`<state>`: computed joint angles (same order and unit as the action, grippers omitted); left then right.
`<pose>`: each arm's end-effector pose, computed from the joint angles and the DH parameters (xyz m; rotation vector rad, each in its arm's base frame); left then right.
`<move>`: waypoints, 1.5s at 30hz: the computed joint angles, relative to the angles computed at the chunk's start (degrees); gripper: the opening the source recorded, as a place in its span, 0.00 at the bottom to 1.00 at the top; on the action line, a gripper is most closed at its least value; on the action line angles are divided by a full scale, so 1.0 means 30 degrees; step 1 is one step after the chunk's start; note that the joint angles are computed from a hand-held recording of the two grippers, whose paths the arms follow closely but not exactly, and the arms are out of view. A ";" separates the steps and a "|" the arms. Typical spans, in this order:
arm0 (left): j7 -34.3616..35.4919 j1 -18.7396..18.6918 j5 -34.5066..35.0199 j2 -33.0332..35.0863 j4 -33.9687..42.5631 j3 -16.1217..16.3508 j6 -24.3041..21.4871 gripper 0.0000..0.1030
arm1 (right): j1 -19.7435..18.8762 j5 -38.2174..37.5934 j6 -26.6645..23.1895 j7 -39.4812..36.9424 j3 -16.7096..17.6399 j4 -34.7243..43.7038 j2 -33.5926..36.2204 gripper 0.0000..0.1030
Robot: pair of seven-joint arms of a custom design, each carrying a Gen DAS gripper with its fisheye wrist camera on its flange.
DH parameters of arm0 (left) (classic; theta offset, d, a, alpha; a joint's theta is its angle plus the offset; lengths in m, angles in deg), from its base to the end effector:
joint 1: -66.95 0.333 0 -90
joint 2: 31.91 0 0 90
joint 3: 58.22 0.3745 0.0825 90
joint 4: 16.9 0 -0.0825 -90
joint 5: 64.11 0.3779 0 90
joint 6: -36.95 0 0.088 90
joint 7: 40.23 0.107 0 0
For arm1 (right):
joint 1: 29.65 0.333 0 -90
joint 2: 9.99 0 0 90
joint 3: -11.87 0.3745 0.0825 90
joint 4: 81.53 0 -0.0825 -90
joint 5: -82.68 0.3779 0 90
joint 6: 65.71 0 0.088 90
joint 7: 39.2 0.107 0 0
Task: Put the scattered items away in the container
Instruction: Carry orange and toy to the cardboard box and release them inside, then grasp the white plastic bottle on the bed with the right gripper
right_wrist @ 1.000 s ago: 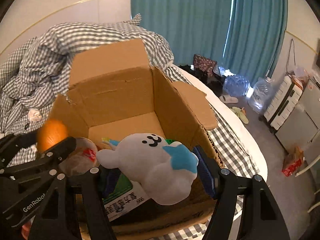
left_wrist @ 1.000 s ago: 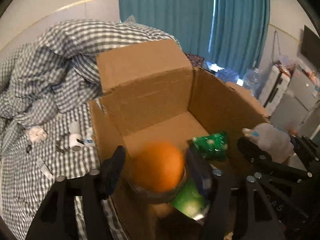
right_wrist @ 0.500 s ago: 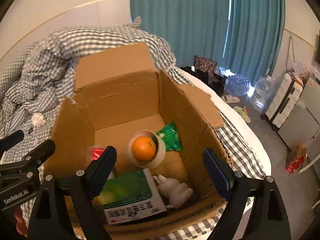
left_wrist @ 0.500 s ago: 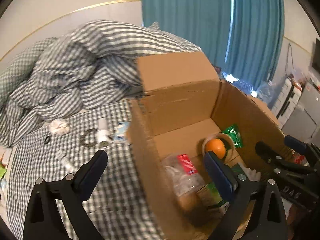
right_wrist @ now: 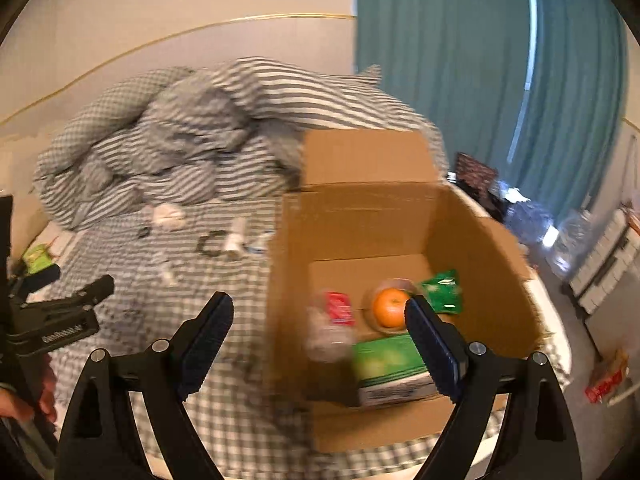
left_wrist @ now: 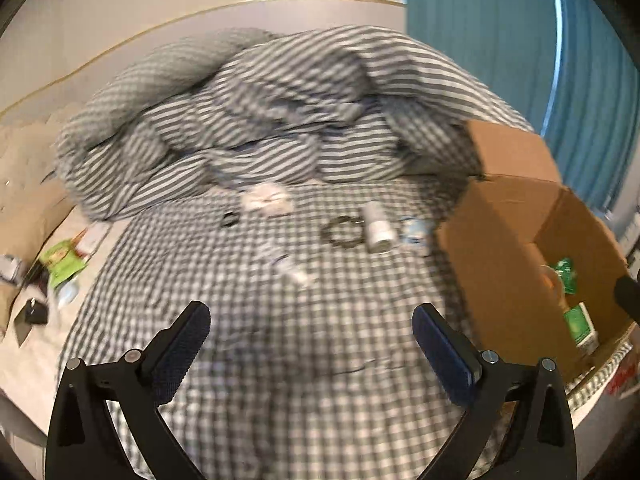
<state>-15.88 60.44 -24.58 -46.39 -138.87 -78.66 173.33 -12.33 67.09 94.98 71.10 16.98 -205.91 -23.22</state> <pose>0.4444 -0.2414 0.6241 -1.9211 1.4649 -0.5918 0.4692 0.2132 0.6521 -1.8691 1.4367 -0.6804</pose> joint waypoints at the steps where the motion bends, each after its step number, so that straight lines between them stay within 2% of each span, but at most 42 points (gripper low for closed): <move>1: -0.0137 0.0077 -0.0040 -0.0574 -0.0649 0.0189 0.0083 1.00 | 0.0357 0.0296 0.0123 -0.0223 0.0099 0.0070 0.0163 0.85; 6: 0.0068 0.0880 -0.0586 -0.2326 -0.2782 0.0423 0.0613 1.00 | 0.1348 0.0949 0.0668 -0.0562 0.0581 0.0439 0.1103 0.85; 9: 0.0267 0.1579 -0.1027 -0.2926 -0.3787 0.0437 0.1138 1.00 | 0.2313 0.2624 0.0296 -0.1947 0.0507 0.1811 0.2543 0.85; 11: 0.0240 0.2131 -0.1307 -0.3190 -0.4400 0.0489 0.1446 1.00 | 0.2454 0.2618 -0.0170 -0.2032 0.0788 0.3339 0.3882 0.85; 16: 0.0594 0.3362 -0.1752 -0.3261 -0.5593 0.0567 0.2445 1.00 | 0.2865 0.1345 -0.3051 -0.1237 0.1078 0.9480 0.8294 0.85; 22: 0.0938 0.4384 -0.1793 -0.2000 -0.6110 0.0854 0.4183 1.00 | 0.4174 -0.0925 -0.6903 0.0597 -0.0392 1.7124 1.3886 0.85; 25: 0.1168 0.4562 -0.2044 -0.1412 -0.6316 0.1153 0.4939 1.00 | 0.4132 -0.0373 -0.8902 0.0089 -0.0452 2.0367 1.6414 0.82; 28: 0.0976 0.4883 -0.1840 -0.0942 -0.6312 0.1145 0.5274 1.00 | 0.4577 -0.0704 -1.0487 -0.0051 -0.1162 2.2741 1.8393 0.78; 31: 0.0647 0.5027 -0.1451 -0.0634 -0.6245 0.1167 0.5613 1.00 | 0.4508 -0.0398 -1.1419 -0.0359 -0.1359 2.3844 1.9523 0.72; 34: 0.0325 0.5041 -0.1047 -0.0327 -0.6068 0.1169 0.5685 1.00 | 0.4396 -0.0224 -1.1541 -0.0377 -0.1558 2.4377 2.0332 0.69; 36: 0.0259 0.4923 -0.0872 -0.0011 -0.5858 0.1219 0.5632 1.00 | 0.4484 -0.0332 -1.2190 -0.0461 -0.1845 2.5187 2.0987 0.58; 38: 0.0150 0.4761 -0.0641 0.0285 -0.5601 0.1272 0.5378 1.00 | 0.4418 -0.0433 -1.1306 -0.0656 -0.1849 2.4443 2.0745 0.53; 39: 0.0113 0.4635 -0.0569 0.0435 -0.5468 0.1325 0.5224 1.00 | 0.4287 -0.0187 -1.1477 -0.1063 -0.1599 2.4595 2.0797 0.44; 42: 0.0023 0.4137 -0.0399 0.0795 -0.5058 0.1484 0.4652 1.00 | 0.4747 -0.0849 -1.1128 -0.0824 -0.2065 2.3561 2.0124 0.42; 45: 0.0046 0.3631 -0.0255 0.0750 -0.4842 0.1652 0.4367 1.00 | 0.4519 -0.0688 -0.9775 -0.0720 -0.1551 2.1165 1.8655 0.42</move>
<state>-15.74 71.33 -25.35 -44.14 -153.40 -73.70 186.43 1.23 65.03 65.65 68.94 12.33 -142.42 32.75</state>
